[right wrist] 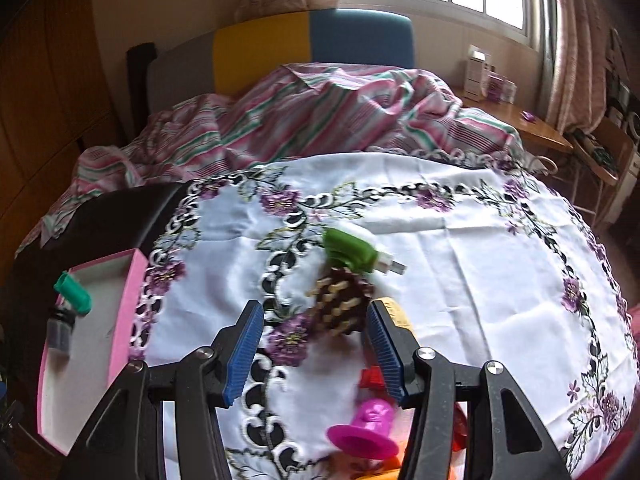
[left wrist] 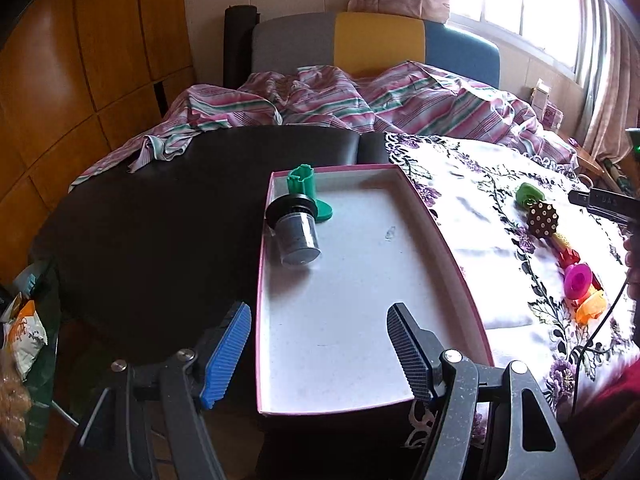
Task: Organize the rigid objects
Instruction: 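Move both grippers back over the toy pile on the cloth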
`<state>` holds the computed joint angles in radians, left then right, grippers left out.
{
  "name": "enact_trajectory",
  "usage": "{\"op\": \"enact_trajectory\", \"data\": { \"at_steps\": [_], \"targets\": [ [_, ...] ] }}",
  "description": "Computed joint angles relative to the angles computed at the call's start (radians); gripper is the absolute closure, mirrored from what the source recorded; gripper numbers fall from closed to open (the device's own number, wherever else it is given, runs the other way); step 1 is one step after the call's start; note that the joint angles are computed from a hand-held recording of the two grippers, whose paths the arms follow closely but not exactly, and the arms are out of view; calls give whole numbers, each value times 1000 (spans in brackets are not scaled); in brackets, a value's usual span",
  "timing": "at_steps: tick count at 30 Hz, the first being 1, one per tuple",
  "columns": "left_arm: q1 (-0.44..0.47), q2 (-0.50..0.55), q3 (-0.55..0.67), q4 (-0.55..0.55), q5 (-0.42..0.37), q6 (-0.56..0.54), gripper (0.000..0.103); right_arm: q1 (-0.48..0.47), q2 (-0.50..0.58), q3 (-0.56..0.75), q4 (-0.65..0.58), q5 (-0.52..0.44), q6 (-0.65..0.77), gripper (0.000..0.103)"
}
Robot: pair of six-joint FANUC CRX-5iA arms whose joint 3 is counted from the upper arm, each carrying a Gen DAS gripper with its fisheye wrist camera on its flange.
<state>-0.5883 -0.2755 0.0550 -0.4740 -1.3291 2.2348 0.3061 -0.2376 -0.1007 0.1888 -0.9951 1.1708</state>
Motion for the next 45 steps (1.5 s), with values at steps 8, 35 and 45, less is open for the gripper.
{"op": "enact_trajectory", "data": {
  "at_steps": [8, 35, 45],
  "targets": [
    [-14, 28, 16, 7, -3, -20, 31, -81, 5, -36, -4, 43, -59, 49],
    [5, 272, 219, 233, 149, -234, 31, -298, 39, 42, -206, -8, -238, 47],
    [23, 571, 463, 467, 181, -377, 17, -323, 55, 71, -276, -22, -197, 46]
  ]
}}
